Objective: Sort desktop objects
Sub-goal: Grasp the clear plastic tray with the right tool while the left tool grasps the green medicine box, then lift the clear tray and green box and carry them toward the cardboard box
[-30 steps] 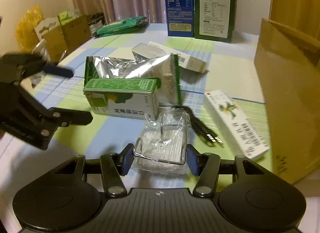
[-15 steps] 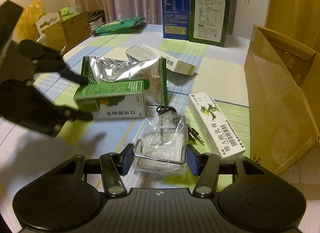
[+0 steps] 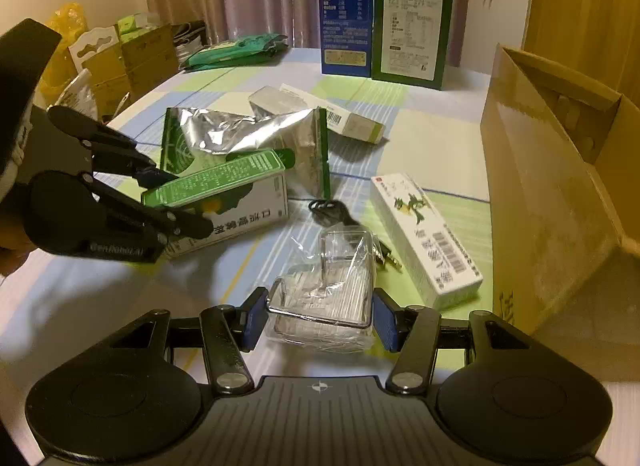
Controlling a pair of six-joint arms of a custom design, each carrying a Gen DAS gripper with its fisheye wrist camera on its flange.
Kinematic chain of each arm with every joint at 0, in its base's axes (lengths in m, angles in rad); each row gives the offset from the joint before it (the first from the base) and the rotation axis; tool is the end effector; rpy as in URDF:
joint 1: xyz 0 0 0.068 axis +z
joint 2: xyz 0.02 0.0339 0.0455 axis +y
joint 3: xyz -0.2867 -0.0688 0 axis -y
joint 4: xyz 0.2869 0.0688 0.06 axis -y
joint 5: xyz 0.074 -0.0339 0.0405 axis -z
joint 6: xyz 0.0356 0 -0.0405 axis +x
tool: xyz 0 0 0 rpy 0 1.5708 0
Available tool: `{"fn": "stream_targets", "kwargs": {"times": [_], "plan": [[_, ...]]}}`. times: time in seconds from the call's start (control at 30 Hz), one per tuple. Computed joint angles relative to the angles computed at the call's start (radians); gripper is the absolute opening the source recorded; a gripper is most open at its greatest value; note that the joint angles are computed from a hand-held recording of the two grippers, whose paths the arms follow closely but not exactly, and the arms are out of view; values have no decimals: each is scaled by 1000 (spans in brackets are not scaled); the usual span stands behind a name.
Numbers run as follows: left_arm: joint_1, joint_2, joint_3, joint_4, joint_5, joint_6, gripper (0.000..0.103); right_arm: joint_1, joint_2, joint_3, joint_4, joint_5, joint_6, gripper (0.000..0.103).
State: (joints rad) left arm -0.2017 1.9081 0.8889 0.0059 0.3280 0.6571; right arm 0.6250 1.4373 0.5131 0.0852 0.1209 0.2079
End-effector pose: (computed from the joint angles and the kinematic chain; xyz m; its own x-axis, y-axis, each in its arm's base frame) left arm 0.3634 -0.0860 0.0797 -0.4404 0.6803 -0.5859 0.7902 0.6035 0.1067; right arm 0.2260 0.1578 0.1235 -0.6967 -0.2500 -0.6723 -0.3798 0.9237 0.0501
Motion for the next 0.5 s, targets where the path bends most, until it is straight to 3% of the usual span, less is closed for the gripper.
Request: {"fn": "stream_targets", "kwargs": {"times": [0.17, 0.3, 0.37, 0.5], "plan": [[27, -148, -179, 1, 17, -90, 25, 47, -123, -77, -66, 32, 56, 52], [32, -219, -301, 100, 23, -105, 26, 112, -234, -149, -127, 80, 125, 52], [31, -220, -331, 154, 24, -106, 33, 140, -263, -169, -135, 108, 142, 52], [36, -190, -331, 204, 28, -124, 38, 168, -246, -176, -110, 162, 149, 56]]}}
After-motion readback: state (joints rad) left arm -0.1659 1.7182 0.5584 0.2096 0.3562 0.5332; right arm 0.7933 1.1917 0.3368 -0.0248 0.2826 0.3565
